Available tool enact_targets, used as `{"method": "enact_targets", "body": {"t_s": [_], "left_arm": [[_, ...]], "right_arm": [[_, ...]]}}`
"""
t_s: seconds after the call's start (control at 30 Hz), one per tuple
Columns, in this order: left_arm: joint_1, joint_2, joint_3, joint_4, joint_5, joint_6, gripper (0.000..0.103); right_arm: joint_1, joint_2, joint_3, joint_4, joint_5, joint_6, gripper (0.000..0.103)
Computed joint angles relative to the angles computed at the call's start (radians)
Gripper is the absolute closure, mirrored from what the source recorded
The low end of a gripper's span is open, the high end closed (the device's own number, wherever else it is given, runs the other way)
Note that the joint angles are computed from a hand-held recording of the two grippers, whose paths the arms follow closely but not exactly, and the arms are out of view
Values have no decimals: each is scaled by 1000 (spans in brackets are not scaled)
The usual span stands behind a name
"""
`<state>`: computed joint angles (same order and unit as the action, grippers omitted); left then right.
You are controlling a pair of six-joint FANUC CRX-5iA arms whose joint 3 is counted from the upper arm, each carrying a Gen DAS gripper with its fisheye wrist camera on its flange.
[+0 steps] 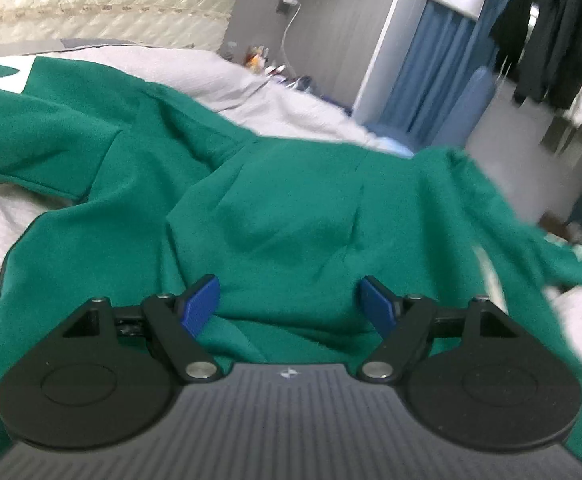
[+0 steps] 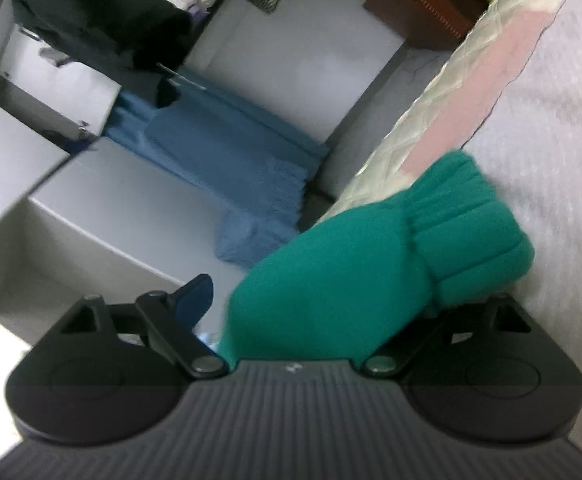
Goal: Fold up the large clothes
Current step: 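Grasp the green sleeve cuff with the right tool and lift it, then carry the sleeve across the hoodie front with the right tool and release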
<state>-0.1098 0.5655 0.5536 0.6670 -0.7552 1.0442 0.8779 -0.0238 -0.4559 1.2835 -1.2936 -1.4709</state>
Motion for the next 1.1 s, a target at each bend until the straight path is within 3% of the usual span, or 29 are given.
{"method": "enact_targets", "body": {"t_s": [0.1, 0.2, 0.23, 0.3, 0.37, 0.4, 0.6, 0.73, 0.8, 0.97, 1.1], "left_arm": [[-5, 6, 8, -33, 10, 2, 20], [-10, 3, 3, -44, 22, -10, 18], [-10, 4, 3, -43, 23, -12, 18], [-11, 12, 22, -59, 12, 9, 17], [-12, 21, 44, -76, 0, 19, 16], [-12, 25, 55, -84, -7, 28, 16], [-11, 54, 145, -152, -83, 101, 16], [-1, 79, 210, -148, -152, 141, 16], [5, 69, 197, -130, -147, 132, 16], [25, 28, 189, -195, -161, 197, 16], [53, -2, 172, -180, -170, 210, 16]], "right_arm": [[-16, 9, 1, -22, -24, -51, 13], [-28, 27, 34, -57, -65, 18, 18], [-33, 33, 56, -91, -74, 70, 25], [-38, 43, 84, -144, -102, 118, 64], [-37, 35, 89, -197, -115, 115, 84], [-44, 29, 89, -205, -114, 130, 87], [-59, 48, 167, -137, -207, 365, 89], [-49, 91, 270, -55, -262, 527, 89], [-41, 122, 340, 2, -273, 639, 89], [-13, 254, 608, 129, -251, 959, 89], [18, 416, 909, 212, -200, 1232, 89]]}}
